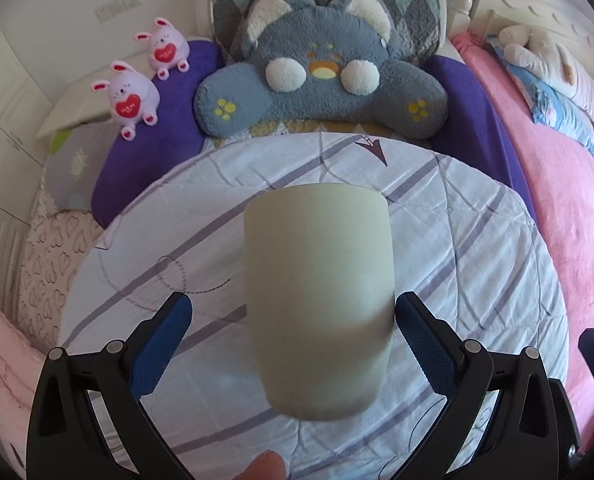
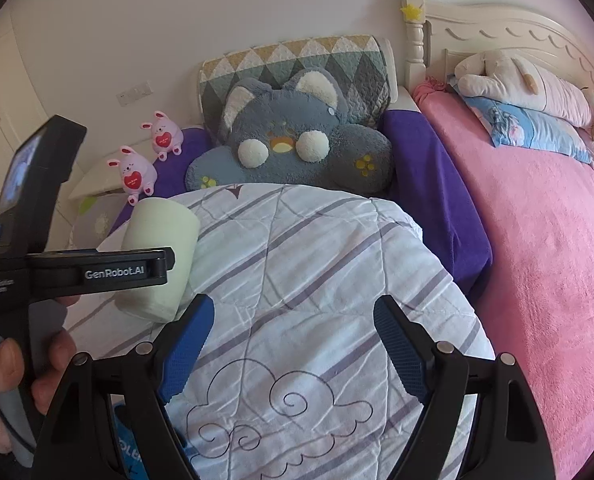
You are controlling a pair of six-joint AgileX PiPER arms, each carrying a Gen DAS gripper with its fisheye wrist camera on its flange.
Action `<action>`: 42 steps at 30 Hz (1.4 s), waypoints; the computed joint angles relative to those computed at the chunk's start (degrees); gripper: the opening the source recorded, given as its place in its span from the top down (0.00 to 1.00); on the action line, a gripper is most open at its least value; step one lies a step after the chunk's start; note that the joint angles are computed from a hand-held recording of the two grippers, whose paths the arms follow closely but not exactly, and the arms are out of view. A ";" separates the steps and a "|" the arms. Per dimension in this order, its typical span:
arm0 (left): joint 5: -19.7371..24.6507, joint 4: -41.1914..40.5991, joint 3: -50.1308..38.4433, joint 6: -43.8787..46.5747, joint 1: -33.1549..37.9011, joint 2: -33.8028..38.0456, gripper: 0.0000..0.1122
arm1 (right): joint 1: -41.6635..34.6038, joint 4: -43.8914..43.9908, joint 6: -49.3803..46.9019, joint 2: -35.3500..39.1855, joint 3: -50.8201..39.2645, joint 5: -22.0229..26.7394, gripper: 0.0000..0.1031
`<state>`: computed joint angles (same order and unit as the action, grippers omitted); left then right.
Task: Flip cup upright
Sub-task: 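Grasp the pale green cup with the left tool and lift it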
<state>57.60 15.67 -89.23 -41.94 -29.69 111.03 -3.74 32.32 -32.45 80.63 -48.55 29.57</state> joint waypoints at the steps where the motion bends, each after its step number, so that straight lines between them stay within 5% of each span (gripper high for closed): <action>1: -0.14 -1.14 -0.69 0.84 0.49 0.67 0.09 | 0.11 -0.04 0.07 0.63 -0.39 -0.06 0.19; 8: -1.63 -10.09 -1.93 7.12 3.92 2.57 0.29 | 1.04 -0.95 1.29 3.50 -2.46 -0.20 0.19; 20: -5.78 -14.57 2.19 10.94 5.14 -0.71 0.29 | -0.48 0.29 -0.34 2.36 -1.69 0.50 0.19; 26: -10.84 -6.59 7.58 5.12 1.49 -7.54 0.29 | -1.89 1.25 -1.86 0.56 -0.62 1.41 0.19; 34: -18.12 14.94 16.59 -14.32 -2.91 -14.02 0.29 | -3.13 2.52 -3.11 -0.78 0.70 1.80 0.19; 42: -18.99 15.18 16.63 -14.69 -2.54 -12.26 0.29 | -3.70 2.55 -3.08 -1.73 1.34 2.13 0.19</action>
